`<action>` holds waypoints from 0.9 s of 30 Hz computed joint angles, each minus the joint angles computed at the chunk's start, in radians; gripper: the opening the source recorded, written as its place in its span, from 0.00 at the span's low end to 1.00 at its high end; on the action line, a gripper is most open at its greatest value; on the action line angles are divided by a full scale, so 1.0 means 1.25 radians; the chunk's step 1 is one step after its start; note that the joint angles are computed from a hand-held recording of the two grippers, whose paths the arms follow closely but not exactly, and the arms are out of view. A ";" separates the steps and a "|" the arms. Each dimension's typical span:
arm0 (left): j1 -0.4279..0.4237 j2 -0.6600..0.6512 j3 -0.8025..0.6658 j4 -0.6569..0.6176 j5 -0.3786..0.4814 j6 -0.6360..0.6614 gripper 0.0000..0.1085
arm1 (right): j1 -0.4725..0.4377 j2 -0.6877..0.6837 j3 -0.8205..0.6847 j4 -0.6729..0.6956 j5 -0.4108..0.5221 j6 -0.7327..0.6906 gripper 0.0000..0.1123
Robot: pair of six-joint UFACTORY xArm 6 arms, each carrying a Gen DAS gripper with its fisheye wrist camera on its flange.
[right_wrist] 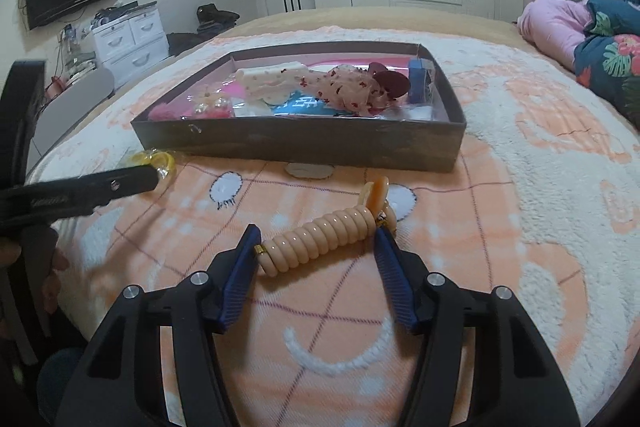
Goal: Organize jewelry
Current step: 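Grasp the clear bag of yellow bangles with the left gripper while the right gripper grasps the coiled peach tie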
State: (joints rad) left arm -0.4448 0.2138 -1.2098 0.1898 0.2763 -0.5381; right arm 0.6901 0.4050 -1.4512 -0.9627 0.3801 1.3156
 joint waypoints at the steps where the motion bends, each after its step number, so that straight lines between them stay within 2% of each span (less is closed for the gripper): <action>1: -0.001 0.006 -0.010 0.012 0.011 -0.010 0.84 | 0.000 -0.005 0.007 -0.009 -0.001 0.008 0.42; 2: -0.003 0.016 -0.027 0.031 0.029 -0.022 0.84 | 0.000 -0.007 0.010 -0.001 0.000 -0.001 0.34; 5: -0.009 0.034 -0.056 0.072 0.062 -0.037 0.84 | -0.003 -0.015 0.021 0.000 0.002 0.000 0.33; 6: -0.011 0.039 -0.064 0.091 0.073 -0.045 0.82 | -0.004 -0.019 0.025 -0.006 0.005 0.007 0.33; 7: -0.013 0.045 -0.074 0.128 0.089 -0.062 0.74 | -0.005 -0.019 0.023 -0.004 0.005 0.007 0.32; 9: -0.013 0.045 -0.074 0.143 0.092 -0.063 0.73 | -0.006 -0.020 0.022 -0.011 0.008 0.021 0.31; 12: -0.009 0.034 -0.057 0.107 0.068 -0.035 0.72 | -0.007 -0.023 0.025 -0.017 0.017 0.036 0.19; 19: -0.011 -0.017 0.014 0.017 -0.014 0.022 0.71 | -0.017 -0.060 0.065 -0.067 0.029 0.109 0.17; 27: -0.032 -0.066 0.060 0.008 -0.050 0.025 0.71 | -0.026 -0.124 0.134 -0.125 -0.005 0.164 0.17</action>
